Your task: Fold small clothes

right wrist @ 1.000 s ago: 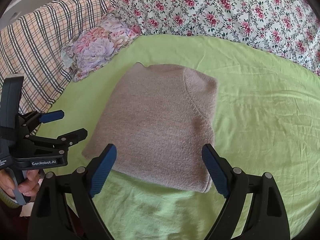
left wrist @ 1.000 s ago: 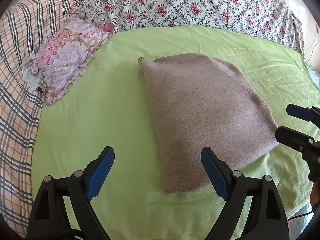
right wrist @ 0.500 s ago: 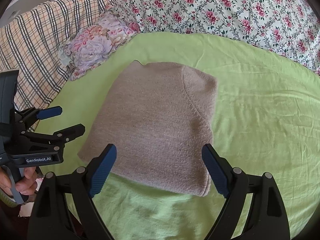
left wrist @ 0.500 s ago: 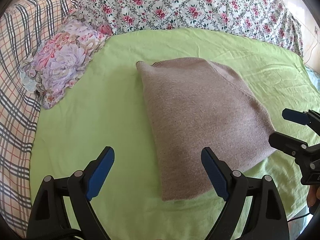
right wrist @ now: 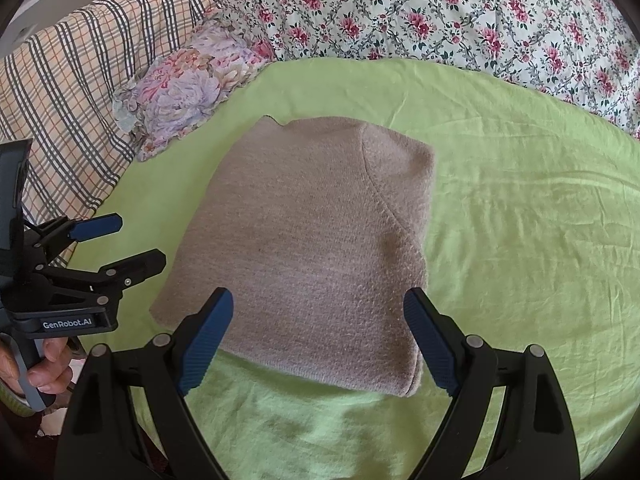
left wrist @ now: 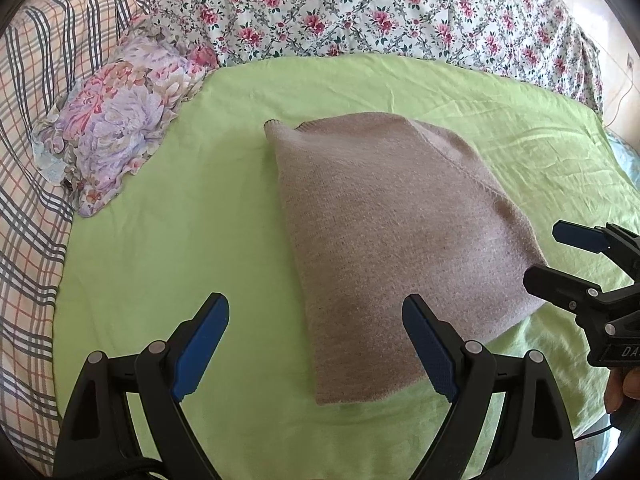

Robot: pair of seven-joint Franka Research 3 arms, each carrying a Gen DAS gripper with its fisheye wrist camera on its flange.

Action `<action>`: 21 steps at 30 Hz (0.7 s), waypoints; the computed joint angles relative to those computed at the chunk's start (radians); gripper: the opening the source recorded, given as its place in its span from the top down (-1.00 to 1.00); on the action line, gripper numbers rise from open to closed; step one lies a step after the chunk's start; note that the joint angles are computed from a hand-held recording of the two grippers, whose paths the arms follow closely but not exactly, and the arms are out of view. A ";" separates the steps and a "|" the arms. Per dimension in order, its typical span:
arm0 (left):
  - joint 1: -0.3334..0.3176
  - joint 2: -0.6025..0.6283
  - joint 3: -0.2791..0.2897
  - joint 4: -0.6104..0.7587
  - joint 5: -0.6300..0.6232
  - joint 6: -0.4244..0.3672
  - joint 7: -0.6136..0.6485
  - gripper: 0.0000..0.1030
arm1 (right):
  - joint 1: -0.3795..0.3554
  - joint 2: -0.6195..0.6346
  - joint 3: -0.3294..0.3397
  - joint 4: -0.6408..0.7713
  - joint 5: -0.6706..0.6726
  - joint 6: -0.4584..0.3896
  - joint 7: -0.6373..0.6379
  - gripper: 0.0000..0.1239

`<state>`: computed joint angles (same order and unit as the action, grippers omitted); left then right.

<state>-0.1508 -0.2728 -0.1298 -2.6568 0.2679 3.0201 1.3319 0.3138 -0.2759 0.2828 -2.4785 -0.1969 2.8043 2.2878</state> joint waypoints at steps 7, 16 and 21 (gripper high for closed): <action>-0.001 -0.005 0.000 -0.003 -0.003 0.004 0.003 -0.73 | -0.003 0.002 0.003 -0.001 -0.007 0.006 0.005 -0.41; -0.012 -0.009 0.006 -0.005 -0.014 0.005 0.012 -0.73 | -0.003 -0.002 0.001 -0.003 -0.011 0.007 0.010 -0.41; -0.022 -0.009 0.014 -0.004 -0.030 0.004 0.020 -0.73 | -0.003 -0.002 0.003 0.000 -0.014 0.004 0.008 -0.41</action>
<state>-0.1725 -0.2814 -0.1162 -2.6604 0.2382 3.0243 1.3521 0.3104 -0.2776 0.2855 -2.4784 -0.2107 2.8086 2.2959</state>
